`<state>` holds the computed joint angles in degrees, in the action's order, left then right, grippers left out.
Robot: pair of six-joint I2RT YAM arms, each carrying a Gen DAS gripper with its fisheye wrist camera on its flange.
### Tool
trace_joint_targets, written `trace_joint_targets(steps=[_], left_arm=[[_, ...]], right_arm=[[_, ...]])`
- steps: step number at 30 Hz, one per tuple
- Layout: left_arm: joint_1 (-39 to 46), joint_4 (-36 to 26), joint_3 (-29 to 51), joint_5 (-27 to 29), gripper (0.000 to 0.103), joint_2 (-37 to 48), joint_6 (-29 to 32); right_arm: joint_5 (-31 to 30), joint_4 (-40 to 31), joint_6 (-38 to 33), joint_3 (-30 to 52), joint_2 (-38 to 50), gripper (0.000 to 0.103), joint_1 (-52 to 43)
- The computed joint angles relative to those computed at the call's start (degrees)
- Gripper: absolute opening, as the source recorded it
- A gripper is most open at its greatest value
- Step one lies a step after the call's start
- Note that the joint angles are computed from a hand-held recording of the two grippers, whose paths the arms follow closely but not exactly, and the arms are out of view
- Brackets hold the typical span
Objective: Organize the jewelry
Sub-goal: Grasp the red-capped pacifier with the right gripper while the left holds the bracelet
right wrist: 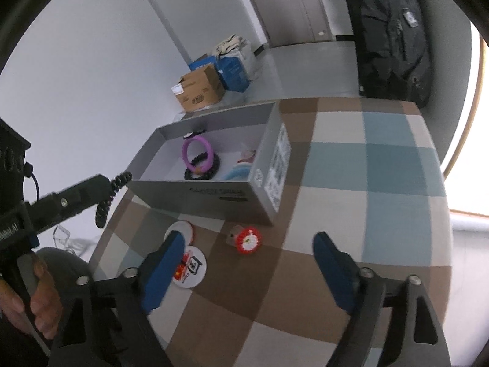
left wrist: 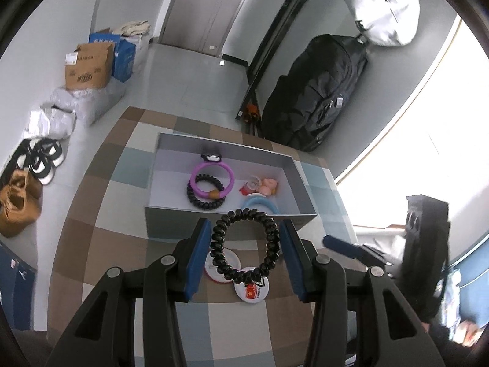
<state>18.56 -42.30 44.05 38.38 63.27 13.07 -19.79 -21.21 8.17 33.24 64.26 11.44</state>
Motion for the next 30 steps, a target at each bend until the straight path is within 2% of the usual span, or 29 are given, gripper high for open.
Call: trace_joint_targets(steps=[3,6,10,15,19,30], left_arm=[[1.0,-0.4,0.8,0.3,0.041,1.5,1.0],[1.7,-1.2,1.7,1.4,0.041,2.3,1.7],[1.3,-1.6,1.7,-0.4,0.041,1.3,2.5],[1.9,-2.4,2.1,-0.1,0.041,1.7,4.1],[2.9,-2.9,2.7,0.7,0.041,2.8,4.5],[2.5,-2.2,2.2,0.0,0.041,2.1,4.0]], right_arm=[[2.3,1.3,0.9,0.2,1.8,0.072,2.6],[3.8,2.1,1.5,0.3,3.1,0.069,4.0],[6.2,2.7,2.3,0.7,5.0,0.058,5.6],[11.4,3.7,3.4,0.7,5.6,0.044,8.5],[12.3,3.7,3.1,0.6,5.6,0.021,8.5],[13.2,2.9,2.5,0.1,1.1,0.02,10.3]])
